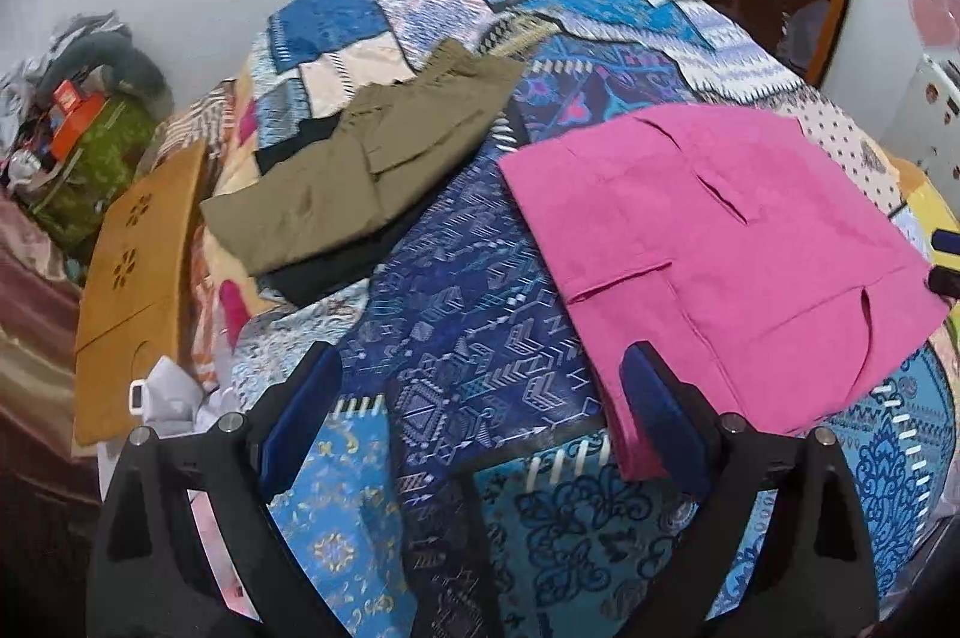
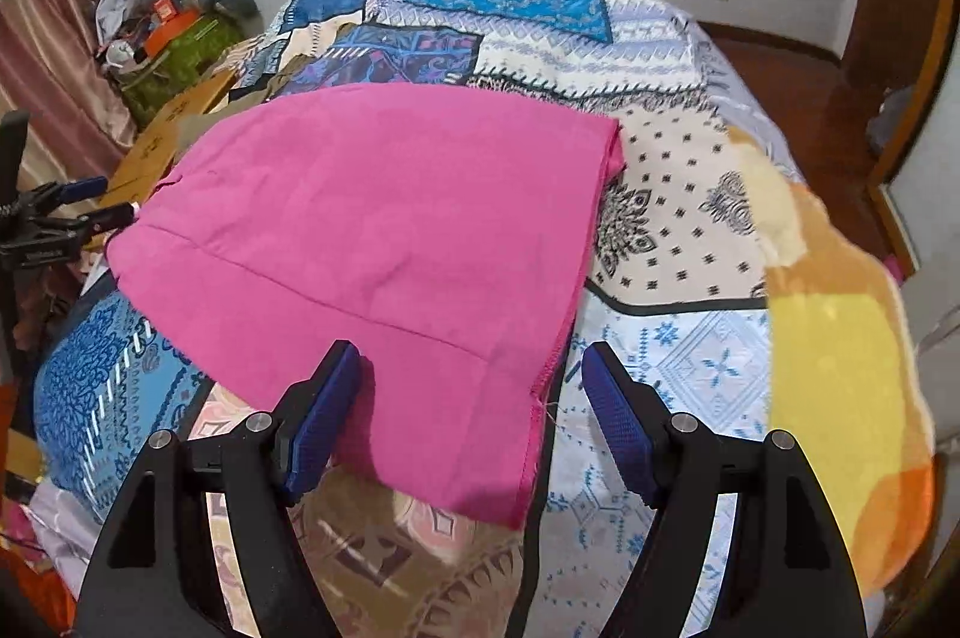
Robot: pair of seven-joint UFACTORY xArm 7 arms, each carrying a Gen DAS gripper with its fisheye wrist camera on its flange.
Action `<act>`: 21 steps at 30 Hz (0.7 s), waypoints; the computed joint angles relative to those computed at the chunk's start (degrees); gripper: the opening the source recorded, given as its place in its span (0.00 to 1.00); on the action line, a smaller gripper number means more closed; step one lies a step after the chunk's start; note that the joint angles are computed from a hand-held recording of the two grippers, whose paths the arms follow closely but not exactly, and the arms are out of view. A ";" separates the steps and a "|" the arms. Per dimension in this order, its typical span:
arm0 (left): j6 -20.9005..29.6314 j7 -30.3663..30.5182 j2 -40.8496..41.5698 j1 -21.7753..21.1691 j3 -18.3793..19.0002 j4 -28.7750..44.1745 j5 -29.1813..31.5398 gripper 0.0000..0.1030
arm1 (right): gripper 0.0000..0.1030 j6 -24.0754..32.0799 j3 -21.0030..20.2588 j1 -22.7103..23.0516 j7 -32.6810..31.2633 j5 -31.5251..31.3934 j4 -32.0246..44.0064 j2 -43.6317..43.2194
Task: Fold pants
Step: 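Press the folded pink pants flat with both open grippers, then close the left gripper on the pink pants' waistband edge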
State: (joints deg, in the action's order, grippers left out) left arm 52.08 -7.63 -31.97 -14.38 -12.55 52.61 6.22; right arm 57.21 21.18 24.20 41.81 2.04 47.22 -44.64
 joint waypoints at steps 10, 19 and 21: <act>0.30 -3.94 -1.69 -1.79 2.80 2.29 -8.54 0.93 | 0.72 -7.65 4.37 -1.72 1.05 -4.74 6.74 5.13; 4.52 -4.14 -1.41 -4.96 6.70 0.53 -21.91 0.93 | 0.73 -12.40 5.86 0.37 0.76 -8.36 10.68 16.26; 5.48 -3.69 -1.59 -5.56 7.49 -0.38 -24.40 0.93 | 0.73 -11.34 5.30 1.44 0.59 -8.51 10.99 18.08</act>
